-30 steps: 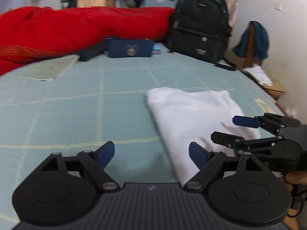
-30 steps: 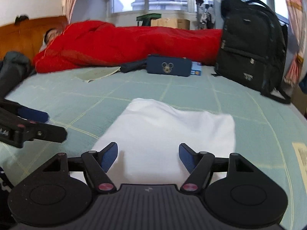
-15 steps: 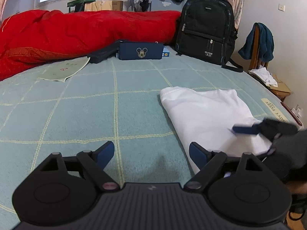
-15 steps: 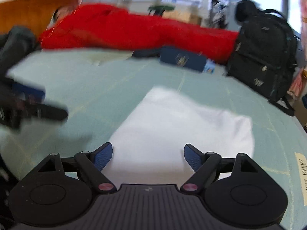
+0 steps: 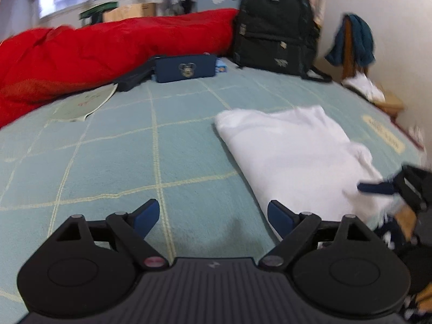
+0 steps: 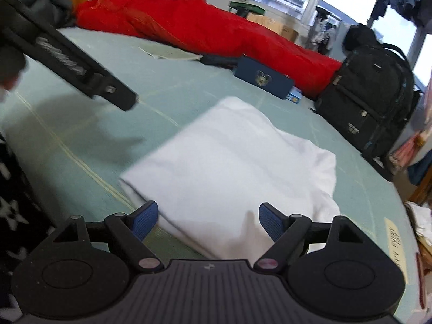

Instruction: Fold clothes

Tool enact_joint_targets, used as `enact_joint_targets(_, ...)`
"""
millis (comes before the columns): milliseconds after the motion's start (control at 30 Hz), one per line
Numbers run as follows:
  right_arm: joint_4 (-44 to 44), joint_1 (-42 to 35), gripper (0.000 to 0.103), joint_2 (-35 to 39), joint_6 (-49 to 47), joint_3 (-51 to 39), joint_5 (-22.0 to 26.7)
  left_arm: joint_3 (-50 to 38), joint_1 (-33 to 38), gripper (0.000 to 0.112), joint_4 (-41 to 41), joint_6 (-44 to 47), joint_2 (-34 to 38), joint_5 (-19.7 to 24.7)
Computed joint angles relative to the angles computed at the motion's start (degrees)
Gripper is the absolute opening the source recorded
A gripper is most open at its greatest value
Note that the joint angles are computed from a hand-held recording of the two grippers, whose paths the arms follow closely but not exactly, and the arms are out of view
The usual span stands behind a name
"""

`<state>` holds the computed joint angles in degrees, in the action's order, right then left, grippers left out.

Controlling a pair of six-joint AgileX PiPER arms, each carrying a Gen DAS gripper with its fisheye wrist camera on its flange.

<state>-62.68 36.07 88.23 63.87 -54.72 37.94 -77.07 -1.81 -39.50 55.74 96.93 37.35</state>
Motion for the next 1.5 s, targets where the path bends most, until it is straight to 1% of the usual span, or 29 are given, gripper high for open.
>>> enact_joint_targets(67, -1.1, 0.2, 0.086, 0.0, 0.7, 0.5, 0.6, 2.0, -0.1, 0.089, -1.6, 4.2, -1.4, 0.6)
enact_joint_targets(133, -3.7, 0.1, 0.086, -0.3, 4.0, 1.6, 1.3, 4.1, -0.6, 0.091, -2.7, 8.9, -2.5, 1.6)
enact_joint_targets(200, -5.7, -0.1, 0.086, -0.1, 8.0, 2.1, 3.5, 6.9, -2.1, 0.091, -3.1, 12.1, -3.6, 0.1)
enact_joint_targets(233, -5.9, -0.5, 0.086, -0.8, 9.2, 2.8, 3.3, 8.2, -3.2, 0.091, -2.6, 12.4, -4.0, -1.5)
enact_joint_targets(333, -6.2, -1.6, 0.086, -3.4, 11.7, 5.0, 2.3, 11.3, -7.2, 0.091, 0.1, 11.9, -4.2, -7.5)
enact_joint_targets(400, -6.6, -2.0, 0.086, -5.1, 13.0, 6.3, 1.9, 12.6, -9.0, 0.091, 1.0, 12.2, -4.1, -10.7)
enact_joint_targets(467, -7.0, -2.7, 0.086, -6.4, 14.4, 7.5, 0.8, 13.3, -9.5, 0.091, -0.6, 14.0, -4.0, -12.2)
enact_joint_targets(500, -7.1, -3.3, 0.086, -7.0, 14.9, 8.0, -0.1, 13.4, -9.7, 0.091, -0.2, 13.3, -3.9, -12.9)
enact_joint_targets(533, -7.5, -3.5, 0.086, -7.6, 15.8, 8.8, -0.8, 13.4, -10.0, 0.091, 1.1, 12.0, -3.7, -13.7)
enact_joint_targets(600, -8.6, -4.0, 0.086, -8.7, 17.8, 10.0, -2.0, 13.1, -11.0, 0.092, 8.4, 5.9, -3.2, -15.1)
enact_joint_targets(633, -8.9, -4.6, 0.086, -9.1, 18.1, 10.3, -2.7, 13.0, -11.0, 0.092, 10.2, 4.5, -2.9, -15.3)
enact_joint_targets(667, -9.1, -5.2, 0.086, -9.6, 18.4, 10.6, -3.4, 12.9, -10.7, 0.092, 11.0, 3.9, -2.7, -14.9)
enact_joint_targets(733, -9.6, -6.1, 0.086, -10.9, 19.2, 11.4, -4.5, 12.7, -9.4, 0.092, 9.3, 5.2, -3.0, -12.6)
enact_joint_targets(833, -11.3, -8.4, 0.086, -11.8, 21.0, 11.9, -8.9, 12.9, -8.4, 0.092, 7.7, 7.5, -4.6, -11.7)
enact_joint_targets(900, -13.8, -9.3, 0.086, -10.7, 22.6, 11.8, -10.6, 12.4, -7.5, 0.092, 5.2, 10.4, -5.8, -10.5)
enact_joint_targets(967, -13.4, -10.9, 0.086, -8.8, 21.7, 11.3, -12.6, 10.9, -5.8, 0.092, -0.1, 14.6, -6.2, -7.3)
enact_joint_targets(1067, -7.7, -13.5, 0.086, -7.2, 18.1, 11.4, -14.0, 6.7, -3.7, 0.092, -5.5, 17.8, -4.9, -1.5)
enact_joint_targets(1100, -7.2, -14.3, 0.086, -7.7, 18.1, 12.1, -14.7, 5.0, -3.4, 0.092, -6.0, 17.7, -4.0, 0.0)
enact_joint_targets(1167, -7.3, -15.3, 0.086, -10.2, 18.4, 13.2, -16.3, 1.4, -4.0, 0.092, -4.7, 15.2, -1.9, 1.0)
enact_joint_targets(1267, -10.6, -16.7, 0.086, -12.9, 19.5, 12.7, -18.5, -3.0, -6.1, 0.092, -1.2, 9.5, 0.8, -1.4)
enact_joint_targets(1300, -11.8, -17.2, 0.086, -12.8, 19.6, 11.7, -19.3, -4.8, -6.6, 0.092, 0.0, 6.8, 1.8, -1.5)
enact_joint_targets(1367, -14.3, -18.2, 0.086, -10.7, 19.9, 8.8, -20.7, -7.8, -6.7, 0.092, 0.5, 3.3, 3.6, 0.1)
enact_joint_targets(1433, -15.5, -19.8, 0.086, -7.1, 20.4, 5.9, -23.2, -8.9, -6.1, 0.092, -1.0, 2.3, 4.5, 1.9)
enact_joint_targets(1467, -13.0, -20.9, 0.086, -5.0, 18.5, 4.5, -24.5, -9.2, -5.7, 0.092, -1.7, 2.1, 5.0, 2.4)
enact_joint_targets(1500, -8.4, -22.0, 0.086, -3.0, 14.9, 3.0, -25.6, -9.3, -5.3, 0.092, -2.4, 2.2, 5.3, 2.7)
